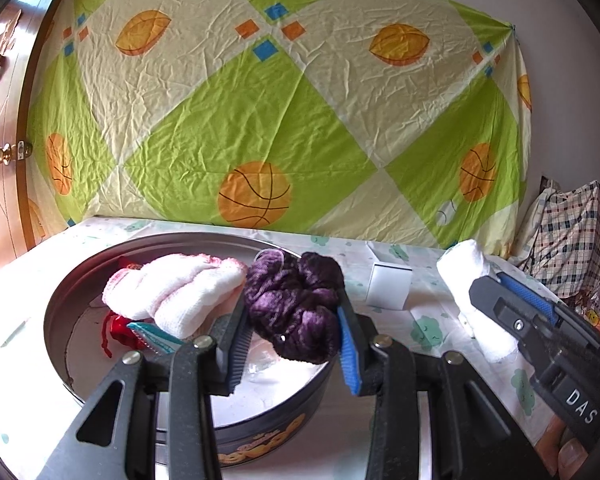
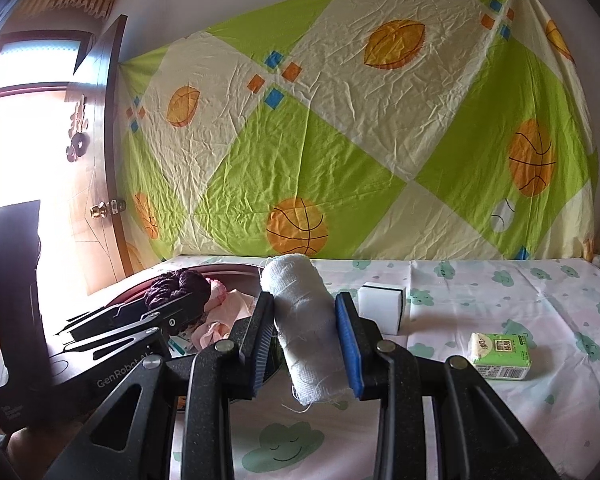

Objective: Organize soft objects
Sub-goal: 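Carry the scrunchie over the tin with the left tool while the right tool brings the gauze roll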

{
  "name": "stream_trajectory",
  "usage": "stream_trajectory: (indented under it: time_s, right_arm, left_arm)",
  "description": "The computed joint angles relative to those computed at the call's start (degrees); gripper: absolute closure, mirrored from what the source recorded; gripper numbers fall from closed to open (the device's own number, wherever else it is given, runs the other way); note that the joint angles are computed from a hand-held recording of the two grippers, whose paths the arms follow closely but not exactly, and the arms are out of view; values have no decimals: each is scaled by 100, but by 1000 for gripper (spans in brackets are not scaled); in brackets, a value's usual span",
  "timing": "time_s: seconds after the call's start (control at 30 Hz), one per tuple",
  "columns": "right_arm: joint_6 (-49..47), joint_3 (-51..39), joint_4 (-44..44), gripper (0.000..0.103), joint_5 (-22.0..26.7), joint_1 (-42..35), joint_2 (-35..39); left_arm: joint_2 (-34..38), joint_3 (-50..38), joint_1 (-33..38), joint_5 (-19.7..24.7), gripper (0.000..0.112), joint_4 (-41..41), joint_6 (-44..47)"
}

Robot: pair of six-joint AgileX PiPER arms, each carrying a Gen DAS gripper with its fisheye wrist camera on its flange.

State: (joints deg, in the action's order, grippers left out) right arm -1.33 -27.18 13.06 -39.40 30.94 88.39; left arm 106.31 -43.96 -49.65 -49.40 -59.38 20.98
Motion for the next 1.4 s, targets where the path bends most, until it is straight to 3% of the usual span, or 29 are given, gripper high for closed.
stream_trajectory:
  time_s: [1.4]
  right_arm:
    - [-622, -861, 620, 69, 337, 749, 673]
  left_arm:
    - [-373, 721, 383, -217, 75, 253, -441]
